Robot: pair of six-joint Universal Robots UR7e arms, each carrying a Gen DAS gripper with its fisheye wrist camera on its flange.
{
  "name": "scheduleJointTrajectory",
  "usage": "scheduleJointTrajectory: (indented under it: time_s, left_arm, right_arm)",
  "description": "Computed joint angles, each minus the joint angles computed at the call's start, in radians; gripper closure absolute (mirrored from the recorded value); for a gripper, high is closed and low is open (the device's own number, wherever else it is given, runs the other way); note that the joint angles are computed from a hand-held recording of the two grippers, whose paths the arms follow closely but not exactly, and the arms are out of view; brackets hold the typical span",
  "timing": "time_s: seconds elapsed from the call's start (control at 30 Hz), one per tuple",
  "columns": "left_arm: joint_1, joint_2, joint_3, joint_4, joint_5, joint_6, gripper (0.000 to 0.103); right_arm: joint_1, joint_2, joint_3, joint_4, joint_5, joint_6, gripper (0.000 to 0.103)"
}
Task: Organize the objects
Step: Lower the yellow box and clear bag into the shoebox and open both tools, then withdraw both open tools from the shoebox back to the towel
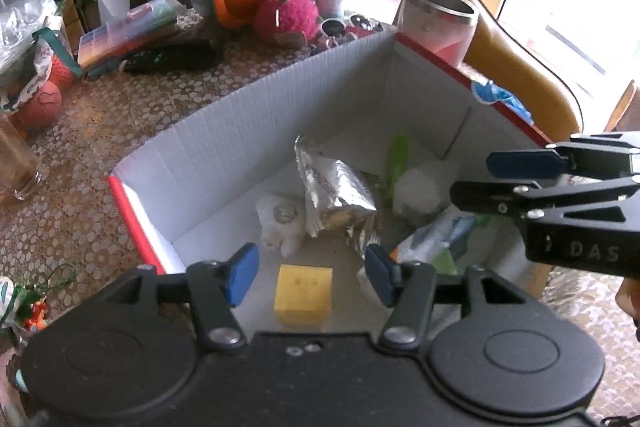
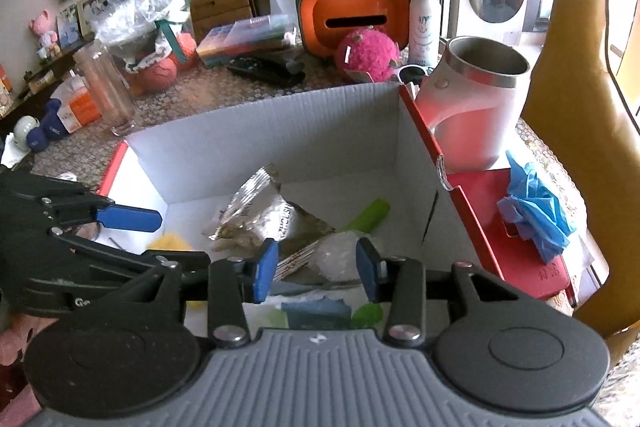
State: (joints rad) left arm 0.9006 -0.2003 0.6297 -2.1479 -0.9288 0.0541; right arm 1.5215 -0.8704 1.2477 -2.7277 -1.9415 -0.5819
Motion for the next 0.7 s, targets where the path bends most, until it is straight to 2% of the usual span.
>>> scheduleJointTrajectory:
  time_s: [0.13, 0.23, 0.5, 0.57, 0.67, 0.7]
  left_arm:
    - [-0.006, -0.070, 0.109, -0.060, -0.018, -0.005, 0.045]
    - [-0.011, -0.126, 0.195, -0.110, -0.025, -0.005, 0.043]
    - [-0.016, -0.280, 0.425, -0.268, -0.029, 0.000, 0.038]
    - [-0.015, -0.316, 0.474, -0.294, -0.031, -0.005, 0.038]
    - [-0.011, -0.371, 0.553, -0.339, -0.026, -0.008, 0.031]
    - [-0.010, -0.389, 0.581, -0.357, -0.019, -0.008, 0.026]
  right_arm:
    - [0.014, -0.037, 0.066, -0.043, 0.001, -0.012, 0.060]
    - [0.024, -0.065, 0.114, -0.062, 0.014, -0.019, 0.050]
    - [0.062, -0.119, 0.227, -0.098, 0.042, -0.010, 0.048]
    - [0.073, -0.128, 0.249, -0.102, 0.052, -0.004, 0.044]
    - [0.092, -0.133, 0.281, -0.123, 0.057, -0.002, 0.039]
    - [0.099, -0.133, 0.288, -0.129, 0.058, -0.002, 0.039]
